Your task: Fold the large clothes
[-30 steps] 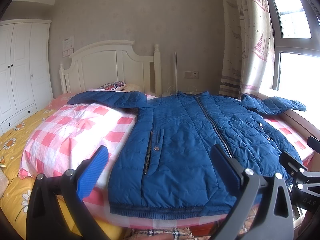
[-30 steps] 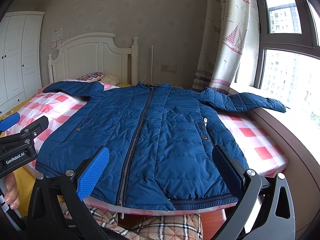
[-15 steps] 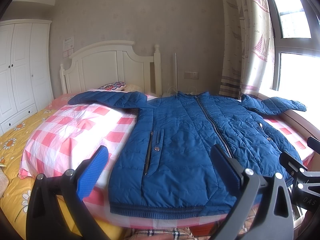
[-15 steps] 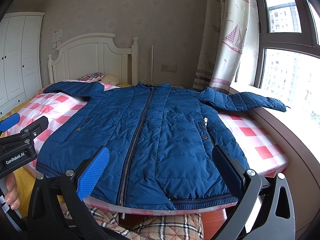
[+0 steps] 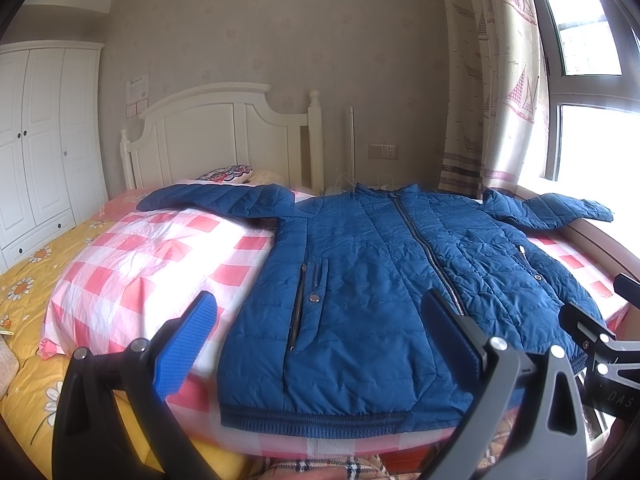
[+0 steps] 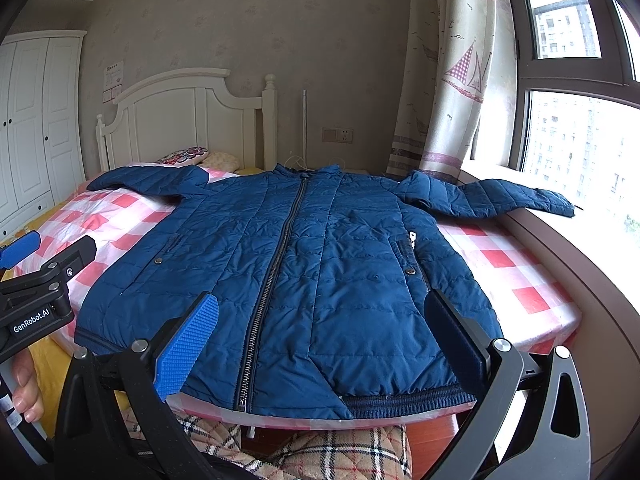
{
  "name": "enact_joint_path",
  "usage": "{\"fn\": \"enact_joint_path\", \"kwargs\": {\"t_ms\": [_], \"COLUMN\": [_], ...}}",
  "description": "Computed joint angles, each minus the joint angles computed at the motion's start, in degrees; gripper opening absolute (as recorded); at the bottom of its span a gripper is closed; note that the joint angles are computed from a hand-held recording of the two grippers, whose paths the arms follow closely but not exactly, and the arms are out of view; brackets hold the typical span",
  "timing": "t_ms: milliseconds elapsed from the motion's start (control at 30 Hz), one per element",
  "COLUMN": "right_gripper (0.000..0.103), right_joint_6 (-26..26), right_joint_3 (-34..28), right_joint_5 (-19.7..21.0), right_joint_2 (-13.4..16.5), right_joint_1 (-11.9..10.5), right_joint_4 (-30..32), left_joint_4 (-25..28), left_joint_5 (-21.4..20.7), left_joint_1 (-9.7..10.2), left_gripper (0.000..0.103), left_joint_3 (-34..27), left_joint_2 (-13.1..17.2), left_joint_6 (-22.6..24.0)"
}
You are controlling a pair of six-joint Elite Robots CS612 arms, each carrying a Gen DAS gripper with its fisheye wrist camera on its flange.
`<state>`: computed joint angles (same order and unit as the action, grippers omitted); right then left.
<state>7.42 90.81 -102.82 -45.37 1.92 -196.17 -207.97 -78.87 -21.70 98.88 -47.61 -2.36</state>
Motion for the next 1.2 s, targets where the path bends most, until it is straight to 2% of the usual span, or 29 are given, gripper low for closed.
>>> {"fn": "enact_joint_path", "kwargs": {"t_ms": [167, 267, 333, 400, 467, 533, 600, 700, 833, 1000, 1200], "right_gripper": [0.099, 0.099, 0.099, 0.099, 0.099, 0.099, 0.099, 0.099, 0.099, 0.099, 0.099], "right_joint_6": [0.5, -0.4, 1.3, 5.0, 8.1, 9.2, 11.0, 17.4, 27.3, 34.3, 37.5], "right_joint_3": [0.2, -0.2, -1.2, -2.7, -4.8, -7.5, -10.6, -14.3, -18.5, -24.5, -31.0], "right_joint_5": [2.5, 4.9, 5.9, 6.3, 3.5, -0.1, -3.3, -3.6, -3.2, -1.4, -2.6], "right_joint_2": [0.1, 0.6, 0.5, 0.7, 1.1, 2.1, 3.1, 4.2, 5.8, 8.8, 12.2], "right_joint_1": [-0.9, -2.2, -3.6, -5.4, -6.9, -8.3, -10.0, -13.6, -18.0, -21.9, -23.7], "right_joint_4": [-1.5, -2.7, 0.2, 3.0, 5.9, 8.4, 12.9, 19.4, 26.7, 34.7, 41.3], "left_joint_4": [0.1, 1.8, 6.3, 12.4, 17.0, 20.4, 27.3, 41.5, 54.2, 65.7, 76.4], "left_joint_5": [-0.2, -3.2, -5.1, -5.3, -7.6, -6.3, -7.7, -11.5, -10.7, -9.4, -12.8], "left_joint_1": [0.04, 0.64, 0.97, 0.82, 0.84, 0.31, 0.41, 1.05, 0.96, 0.95, 1.61], "left_gripper": [0.101, 0.101, 0.101, 0.101, 0.101, 0.101, 0.101, 0.101, 0.101, 0.101, 0.101], "left_joint_3": [0.0, -0.8, -2.7, -5.7, -10.0, -15.2, -21.9, -34.1, -49.5, -66.9, -82.2], "left_joint_2": [0.0, 0.0, 0.2, 0.8, 2.4, 4.9, 7.7, 12.7, 20.3, 29.6, 37.5], "left_joint_6": [0.3, 1.2, 2.3, 4.1, 7.5, 10.7, 11.7, 8.4, 4.3, 2.1, 0.7]}}
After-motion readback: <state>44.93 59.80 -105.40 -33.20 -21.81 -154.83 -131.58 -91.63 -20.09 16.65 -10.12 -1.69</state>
